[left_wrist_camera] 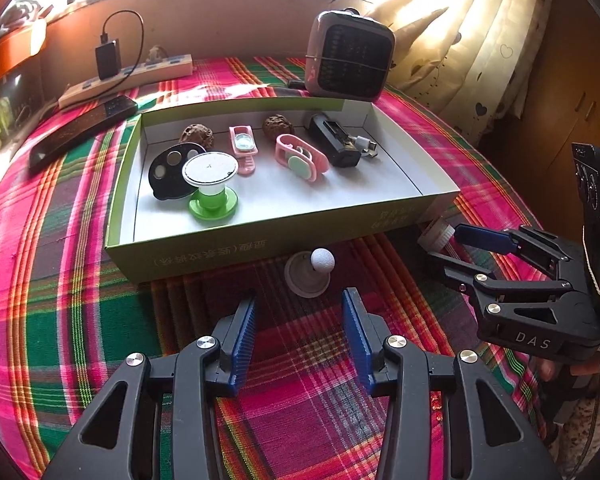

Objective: Organize objects
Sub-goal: 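Close the left gripper on the white knob stand while the right closes on the white cap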

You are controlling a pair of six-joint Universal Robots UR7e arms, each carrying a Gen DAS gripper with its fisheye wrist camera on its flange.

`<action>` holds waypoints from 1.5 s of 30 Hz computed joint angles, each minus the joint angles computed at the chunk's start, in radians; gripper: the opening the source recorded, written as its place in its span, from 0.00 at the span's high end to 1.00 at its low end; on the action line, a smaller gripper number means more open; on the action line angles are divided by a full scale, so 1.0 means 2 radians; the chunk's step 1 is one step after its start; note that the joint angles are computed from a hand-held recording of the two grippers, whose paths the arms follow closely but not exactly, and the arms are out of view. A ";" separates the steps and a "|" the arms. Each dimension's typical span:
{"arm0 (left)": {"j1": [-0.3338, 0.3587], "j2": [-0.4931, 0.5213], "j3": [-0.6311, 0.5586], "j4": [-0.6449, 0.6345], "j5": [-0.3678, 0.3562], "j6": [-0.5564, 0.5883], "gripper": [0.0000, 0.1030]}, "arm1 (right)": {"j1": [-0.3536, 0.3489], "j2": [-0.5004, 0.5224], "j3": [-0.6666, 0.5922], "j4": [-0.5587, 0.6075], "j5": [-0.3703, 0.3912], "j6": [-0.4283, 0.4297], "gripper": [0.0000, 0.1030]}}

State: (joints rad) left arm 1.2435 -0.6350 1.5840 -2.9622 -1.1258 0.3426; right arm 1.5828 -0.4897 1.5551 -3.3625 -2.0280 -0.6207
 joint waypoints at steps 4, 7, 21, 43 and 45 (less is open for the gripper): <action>-0.001 0.005 -0.006 -0.002 0.004 0.001 0.60 | 0.002 0.004 -0.005 -0.001 -0.008 -0.007 0.40; -0.002 0.009 -0.009 -0.004 0.009 0.006 0.60 | 0.005 0.010 -0.011 -0.002 -0.018 -0.015 0.40; -0.004 0.020 -0.023 -0.006 0.015 0.002 0.61 | 0.007 0.017 -0.024 -0.002 -0.028 -0.017 0.40; -0.004 0.022 -0.024 -0.016 0.027 0.003 0.78 | 0.009 0.015 -0.019 -0.002 -0.017 -0.024 0.72; -0.004 0.022 -0.024 -0.016 0.027 0.004 0.78 | 0.009 0.015 -0.019 -0.002 -0.017 -0.024 0.72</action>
State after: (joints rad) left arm 1.2359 -0.5911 1.5366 -2.9948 -1.0715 0.3503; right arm 1.6004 -0.4598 1.5164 -3.3673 -2.0618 -0.6695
